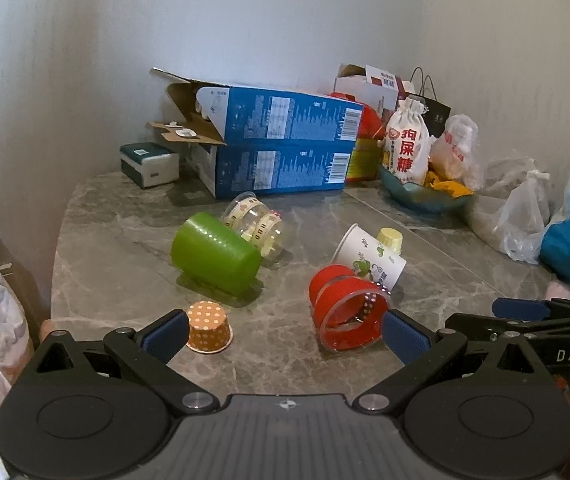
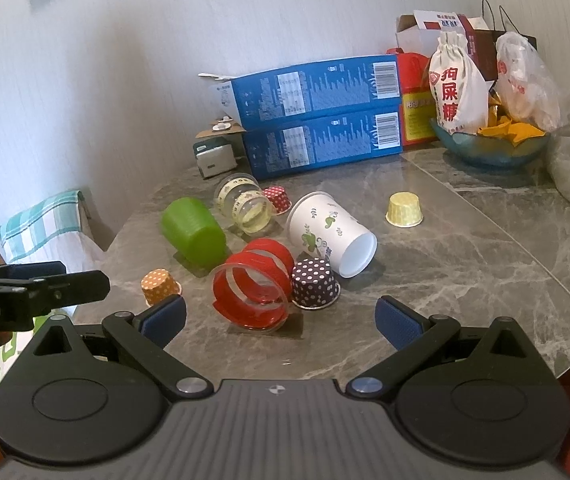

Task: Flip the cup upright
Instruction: 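Reach the right gripper to the fallen green cup and grasp it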

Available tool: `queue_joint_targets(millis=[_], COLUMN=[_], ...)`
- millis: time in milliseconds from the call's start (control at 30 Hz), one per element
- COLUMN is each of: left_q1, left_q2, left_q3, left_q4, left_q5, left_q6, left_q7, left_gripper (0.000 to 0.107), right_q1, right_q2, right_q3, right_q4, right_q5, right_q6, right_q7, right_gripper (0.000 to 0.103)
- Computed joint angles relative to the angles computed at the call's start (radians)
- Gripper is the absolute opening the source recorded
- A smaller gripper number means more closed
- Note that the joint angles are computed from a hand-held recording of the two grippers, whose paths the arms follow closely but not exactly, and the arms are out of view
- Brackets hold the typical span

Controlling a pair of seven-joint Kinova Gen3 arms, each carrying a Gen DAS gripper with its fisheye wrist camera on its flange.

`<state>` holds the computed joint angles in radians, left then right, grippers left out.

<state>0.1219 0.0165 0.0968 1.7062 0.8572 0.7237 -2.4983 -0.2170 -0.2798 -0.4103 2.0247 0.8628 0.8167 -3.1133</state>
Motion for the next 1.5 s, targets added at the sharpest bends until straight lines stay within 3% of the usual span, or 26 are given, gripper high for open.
queue_joint_targets(millis=[200, 400, 467, 600, 767, 933, 1000, 1100, 1167, 1300, 1500], left_q1=[-0.005, -0.018, -0.027, -0.055, -0.085, -0.130, -0.149, -0.184, -0.212, -0.235, -0.266], left_q2=[0.030, 0.061, 0.072, 0.093, 0.127, 0.143, 0.141, 0.144, 0.142, 0.134, 0.136], left_q3=[0.008, 0.022, 0.025, 0.026, 0.020, 0.017, 0.013, -0.001, -0.008, -0.026, -0.037], left_q4=[-0.021, -0.044, -0.057, -0.083, -0.119, -0.107, -0.095, -0.095, -0.083, -0.066, -0.057], left_q5=[0.003, 0.004, 0.006, 0.034, 0.027, 0.040, 0.048, 0.060, 0.093, 0.103, 0.126], left_q6=[0.004, 0.009, 0.032, 0.079, 0.122, 0.123, 0.124, 0.158, 0.179, 0.171, 0.186], left_q7=[-0.003, -0.025, -0.036, -0.054, 0.003, 0.009, -0.005, 0.003, -0.018, -0.021, -0.020], left_gripper=[0.103, 0.103, 0.103, 0.103, 0.103, 0.103, 0.103, 0.103, 0.103, 0.103, 0.103], right_q1=[0.242, 0.519, 0.572, 0.517, 0.451, 0.449, 0.387, 0.256, 0.223, 0.242, 0.137], right_q2=[-0.007, -0.055, -0.050, 0.019, 0.198, 0.427, 0.510, 0.608, 0.669, 0.759, 0.843], right_q3=[-0.136, -0.252, -0.264, -0.166, -0.129, -0.204, -0.159, -0.023, 0.015, -0.044, 0.044], right_q4=[-0.020, -0.039, -0.061, -0.140, -0.364, -0.596, -0.688, -0.827, -0.918, -1.039, -1.180], right_q5=[-0.112, -0.317, -0.370, -0.431, -0.413, -0.450, -0.491, -0.552, -0.583, -0.586, -0.583], right_q6=[-0.076, -0.211, -0.245, -0.267, -0.132, 0.011, 0.071, 0.183, 0.264, 0.359, 0.506], right_q7=[0.123, 0.358, 0.439, 0.602, 0.805, 1.008, 1.090, 1.200, 1.244, 1.251, 1.293], right_gripper=[0.102, 0.102, 0.102, 0.102, 0.102, 0.099, 0.093, 0.090, 0.086, 0.083, 0.079])
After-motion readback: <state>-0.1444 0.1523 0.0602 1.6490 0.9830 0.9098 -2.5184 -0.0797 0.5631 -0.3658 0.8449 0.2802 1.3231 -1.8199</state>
